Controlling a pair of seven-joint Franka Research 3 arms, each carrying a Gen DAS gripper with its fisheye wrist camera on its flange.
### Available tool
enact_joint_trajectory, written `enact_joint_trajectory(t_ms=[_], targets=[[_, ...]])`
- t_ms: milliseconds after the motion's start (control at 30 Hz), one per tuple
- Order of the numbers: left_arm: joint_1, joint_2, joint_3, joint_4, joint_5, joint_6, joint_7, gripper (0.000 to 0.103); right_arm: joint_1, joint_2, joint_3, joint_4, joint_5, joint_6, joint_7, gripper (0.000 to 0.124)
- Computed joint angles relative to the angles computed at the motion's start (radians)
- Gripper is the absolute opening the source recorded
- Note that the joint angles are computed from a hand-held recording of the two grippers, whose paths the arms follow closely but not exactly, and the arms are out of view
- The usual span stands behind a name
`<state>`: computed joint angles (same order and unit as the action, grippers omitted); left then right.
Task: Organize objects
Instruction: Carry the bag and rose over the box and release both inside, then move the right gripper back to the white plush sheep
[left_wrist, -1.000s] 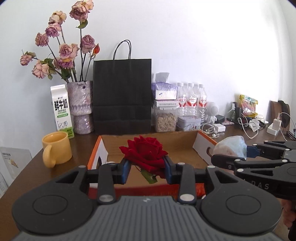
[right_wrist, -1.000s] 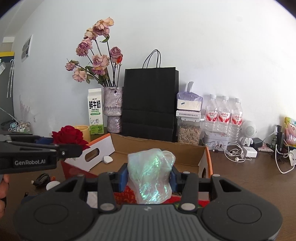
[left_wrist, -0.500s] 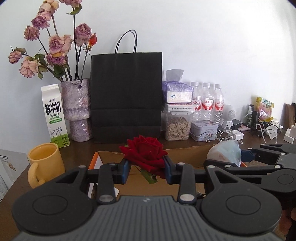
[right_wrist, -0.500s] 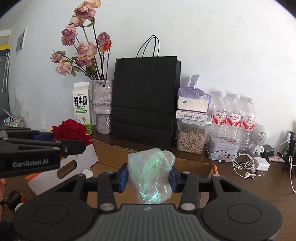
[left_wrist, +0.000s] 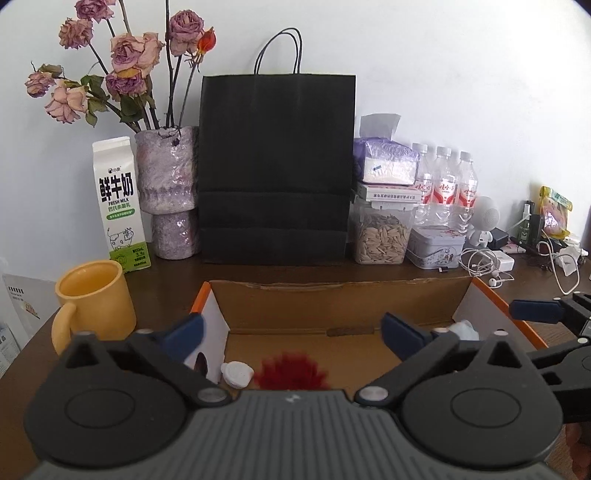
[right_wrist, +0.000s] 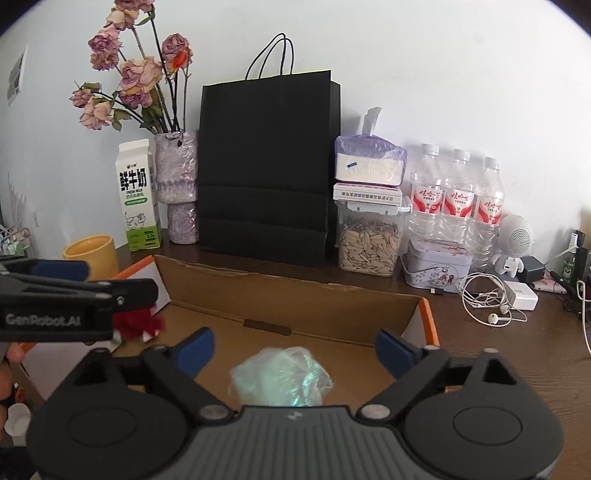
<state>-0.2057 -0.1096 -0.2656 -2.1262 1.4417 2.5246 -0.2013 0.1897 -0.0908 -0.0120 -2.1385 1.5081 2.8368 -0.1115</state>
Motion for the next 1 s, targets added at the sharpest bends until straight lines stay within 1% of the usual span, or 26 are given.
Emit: enact_joint_trajectory(t_ms=[167,600,833,1000], targets=[[0.003,-0.003,0.003,-0.002,-0.025,0.012,0.013,0.103,0.000,0.002,0.001,0.001,-0.024,0.007,0.025,0.103],[-0.002,-0.023,-0.009,-0.012,-0.018,-0.004,0.017,0.103,0.008,-0.027,-0.002,-0.023,-0.019,0.018,0.002,0.103],[-0.007,-0.085,-0.029,-0.059,-0.037,-0.026,0.019,0.103,0.014,-0.092,-0.014,-0.081,-0.011,0.026,-0.004,0.103],[-0.008,-0.151,-0.051,-0.114,-0.082,-0.045,0.038,0.103,0.024,-0.165,-0.026,-0.148,-0.011,0.039,-0.001,0.103]])
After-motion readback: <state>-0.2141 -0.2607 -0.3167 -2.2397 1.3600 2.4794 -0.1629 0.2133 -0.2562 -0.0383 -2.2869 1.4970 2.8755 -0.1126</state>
